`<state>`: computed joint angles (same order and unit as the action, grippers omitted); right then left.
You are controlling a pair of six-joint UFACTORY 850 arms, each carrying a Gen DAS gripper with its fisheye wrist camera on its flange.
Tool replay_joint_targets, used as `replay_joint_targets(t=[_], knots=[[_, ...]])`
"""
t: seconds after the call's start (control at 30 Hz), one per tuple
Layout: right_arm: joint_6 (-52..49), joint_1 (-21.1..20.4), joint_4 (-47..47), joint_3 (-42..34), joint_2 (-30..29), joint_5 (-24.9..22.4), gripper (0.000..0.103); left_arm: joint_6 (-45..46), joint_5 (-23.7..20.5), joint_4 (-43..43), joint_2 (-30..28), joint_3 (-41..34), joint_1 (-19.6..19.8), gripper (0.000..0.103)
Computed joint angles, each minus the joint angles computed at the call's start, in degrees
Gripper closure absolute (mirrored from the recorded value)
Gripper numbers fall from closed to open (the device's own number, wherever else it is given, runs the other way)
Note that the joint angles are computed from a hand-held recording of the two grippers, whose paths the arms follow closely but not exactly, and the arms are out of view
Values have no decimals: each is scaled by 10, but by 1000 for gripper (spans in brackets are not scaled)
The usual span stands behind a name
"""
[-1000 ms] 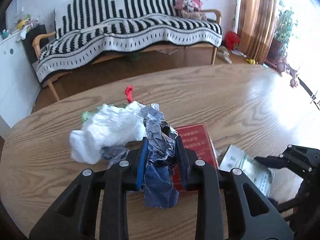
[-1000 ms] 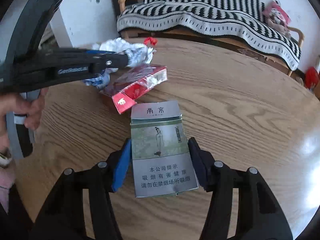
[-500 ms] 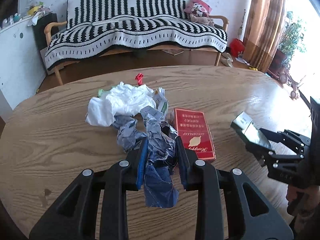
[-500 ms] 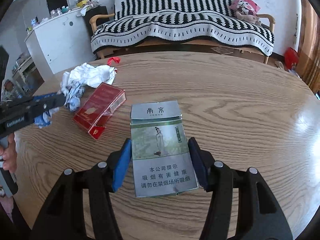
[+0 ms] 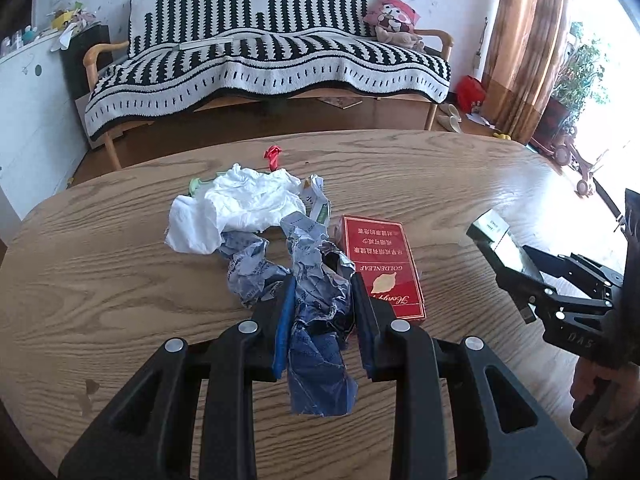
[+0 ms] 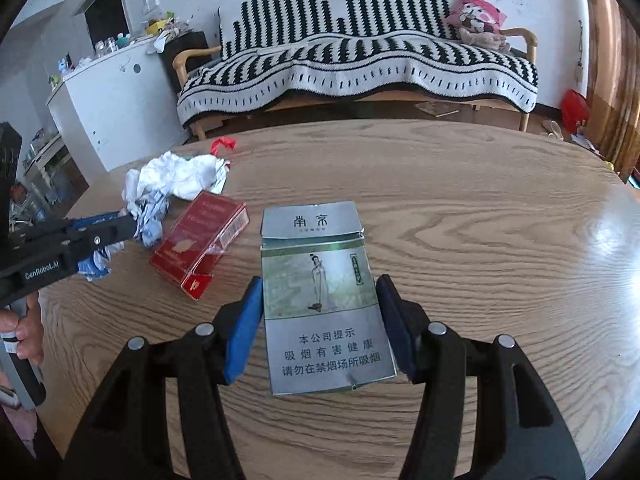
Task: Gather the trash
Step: 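Carry both items over the black bin and open both tools to drop them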
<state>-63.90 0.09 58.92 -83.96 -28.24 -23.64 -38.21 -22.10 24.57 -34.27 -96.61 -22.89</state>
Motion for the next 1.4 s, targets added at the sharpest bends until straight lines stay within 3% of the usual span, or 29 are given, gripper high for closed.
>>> replay_joint_targets(t=[0.47,0.63,0.7,0.8,0.97,1.03,1.13,1.2,1.3,1.4], knots=[[1,-7,16,-3,5,-20,47,-2,-2,9,-1,-9,-4,76],[-62,-32,140,41,52,-19,47,-58,32,52,29,6,-29,76],[-99,-51,205,66,78,-28,47,-29,61,-2,45,25,-43,76],[-164,-102,289,138,150,-55,47,79,83,-127,62,44,-78,76],[-192,-223,268,235,253,-78,47,240,67,-250,46,7,-158,76],[-169,-295,233,263,280,-108,47,343,47,-343,24,-26,-194,76],[-127,-389,184,292,283,-166,47,412,-4,-409,-29,-90,-239,76],[-105,-435,156,310,270,-176,46,438,-72,-475,-88,-153,-263,76],[-44,-476,87,324,218,-194,46,414,-134,-473,-158,-212,-288,76],[-29,-488,64,333,172,-194,46,378,-177,-445,-210,-250,-301,76]])
